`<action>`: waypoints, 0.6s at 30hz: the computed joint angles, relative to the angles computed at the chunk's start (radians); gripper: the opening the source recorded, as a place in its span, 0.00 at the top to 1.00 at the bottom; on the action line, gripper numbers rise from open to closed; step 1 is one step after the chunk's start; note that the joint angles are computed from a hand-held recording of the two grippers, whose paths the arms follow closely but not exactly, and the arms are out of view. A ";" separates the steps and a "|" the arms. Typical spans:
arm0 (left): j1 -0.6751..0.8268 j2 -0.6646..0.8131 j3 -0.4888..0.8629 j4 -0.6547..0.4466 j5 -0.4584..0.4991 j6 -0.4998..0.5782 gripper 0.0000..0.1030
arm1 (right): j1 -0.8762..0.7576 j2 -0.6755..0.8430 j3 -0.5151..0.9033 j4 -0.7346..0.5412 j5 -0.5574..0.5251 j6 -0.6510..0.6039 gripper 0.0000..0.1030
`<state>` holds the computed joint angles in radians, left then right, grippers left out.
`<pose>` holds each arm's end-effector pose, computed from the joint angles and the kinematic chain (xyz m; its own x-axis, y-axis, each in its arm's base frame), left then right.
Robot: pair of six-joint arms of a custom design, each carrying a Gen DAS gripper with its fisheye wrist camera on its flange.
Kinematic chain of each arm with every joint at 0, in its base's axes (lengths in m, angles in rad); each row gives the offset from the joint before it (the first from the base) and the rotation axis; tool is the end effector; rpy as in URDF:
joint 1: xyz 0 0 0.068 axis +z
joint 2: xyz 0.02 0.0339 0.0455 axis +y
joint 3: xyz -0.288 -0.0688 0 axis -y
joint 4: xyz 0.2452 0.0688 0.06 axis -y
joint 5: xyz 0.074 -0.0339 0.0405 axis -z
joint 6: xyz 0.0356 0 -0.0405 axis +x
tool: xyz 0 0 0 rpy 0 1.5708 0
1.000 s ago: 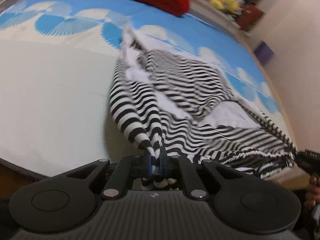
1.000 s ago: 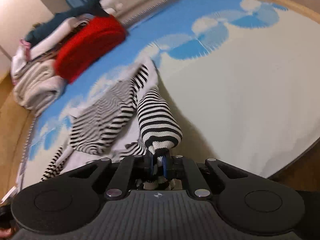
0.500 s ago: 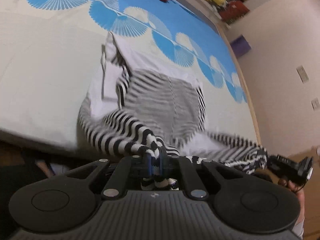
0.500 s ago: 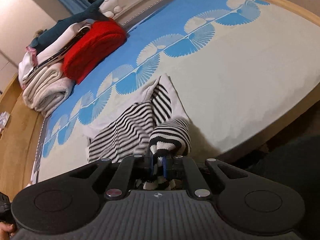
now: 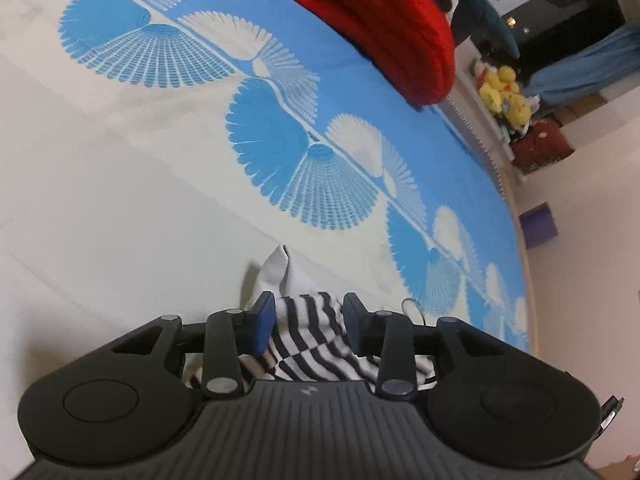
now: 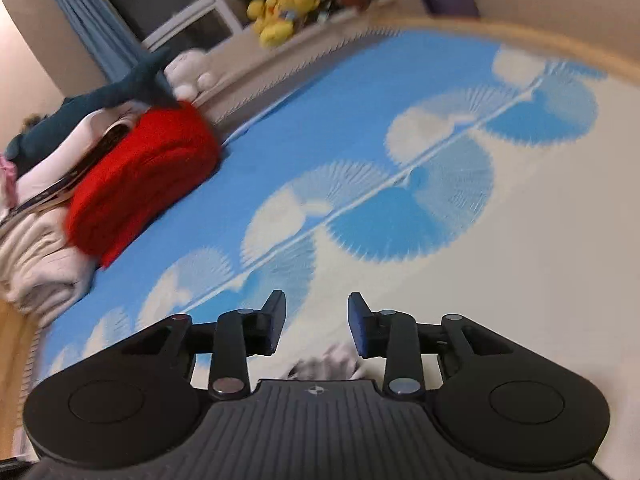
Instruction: Fold small clothes
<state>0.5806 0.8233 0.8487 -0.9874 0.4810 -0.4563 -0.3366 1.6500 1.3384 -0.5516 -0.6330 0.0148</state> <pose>0.1162 0.0565 0.3043 -0.4989 -0.7945 -0.3461 -0.5402 0.5974 -0.5927 0.3480 -0.0995 0.3045 -0.7186 0.2641 -0.6433 -0.0860 0.8842 0.4591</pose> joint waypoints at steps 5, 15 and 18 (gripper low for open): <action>-0.201 -0.028 -0.003 0.059 -0.146 0.068 0.34 | 0.026 0.063 0.045 -0.145 -0.051 -0.209 0.51; -0.589 0.096 -0.087 0.152 -0.516 0.053 0.30 | 0.200 0.025 -0.124 -0.009 0.220 -0.554 0.43; -0.597 0.138 -0.112 0.213 -0.524 0.077 0.81 | 0.227 0.032 -0.138 0.026 0.239 -0.573 0.58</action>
<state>-0.0164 0.9609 0.7367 -0.7746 -0.0435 -0.3794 -0.1098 1.6825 1.2001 -0.5254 -0.3939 -0.5586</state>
